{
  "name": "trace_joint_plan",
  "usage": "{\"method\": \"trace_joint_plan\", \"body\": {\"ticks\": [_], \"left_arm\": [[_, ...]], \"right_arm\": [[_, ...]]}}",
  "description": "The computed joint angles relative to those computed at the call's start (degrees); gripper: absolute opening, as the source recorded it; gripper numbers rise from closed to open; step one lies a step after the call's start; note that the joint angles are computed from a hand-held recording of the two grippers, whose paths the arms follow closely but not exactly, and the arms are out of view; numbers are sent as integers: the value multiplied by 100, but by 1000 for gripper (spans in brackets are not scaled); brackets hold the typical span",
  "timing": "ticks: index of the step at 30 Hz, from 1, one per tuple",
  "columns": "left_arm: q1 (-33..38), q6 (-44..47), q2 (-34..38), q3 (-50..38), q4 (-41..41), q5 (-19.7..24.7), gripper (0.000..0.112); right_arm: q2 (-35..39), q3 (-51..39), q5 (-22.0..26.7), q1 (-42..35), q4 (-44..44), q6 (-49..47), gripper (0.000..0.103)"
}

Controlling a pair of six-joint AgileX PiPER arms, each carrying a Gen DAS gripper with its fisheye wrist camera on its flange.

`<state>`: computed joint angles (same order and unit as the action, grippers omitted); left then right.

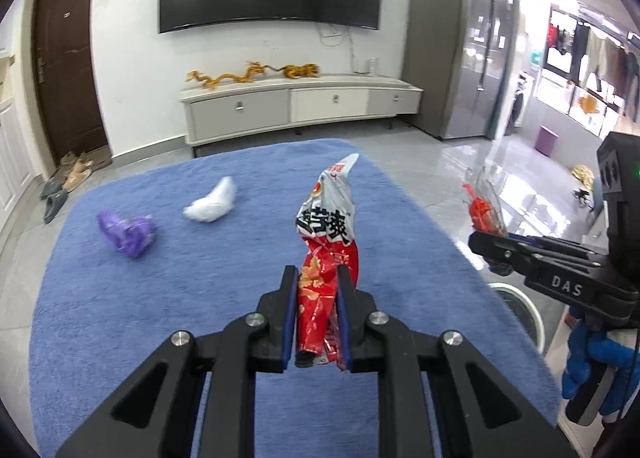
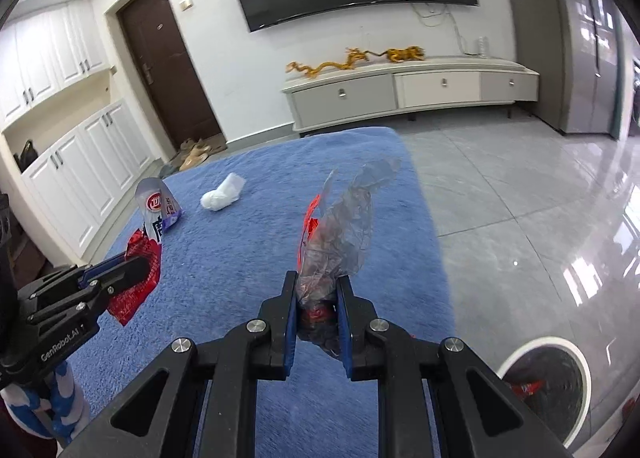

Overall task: Collect trash
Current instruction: 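Carry both items over the bin and open both tools to drop them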

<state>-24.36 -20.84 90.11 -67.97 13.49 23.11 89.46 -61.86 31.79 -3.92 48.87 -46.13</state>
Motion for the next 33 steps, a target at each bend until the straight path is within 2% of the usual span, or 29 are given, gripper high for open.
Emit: {"method": "trace_joint_plan", "body": {"ticks": [9,18,24,27,33], "left_arm": [[-963,-393,452,-851,451,367,17],[-2007,-483,1512,-2205,815,884,17],[-2461,-45,2464,-3398,622,1393,17],[-2563,177,2847,-3879,444,1605,17],[-2650,706,3775,-5288,47,2304,17]], "right_arm": [[-488,531,217,-1367,656,-737,16],[-563,945,345,-2717,947,-1419,16],[-41,833,598,-3654,1136,-1662,16],[330,627,695,-3957,1066,-1609,16],[929,358,700,-4260,987,-1520,16]]}}
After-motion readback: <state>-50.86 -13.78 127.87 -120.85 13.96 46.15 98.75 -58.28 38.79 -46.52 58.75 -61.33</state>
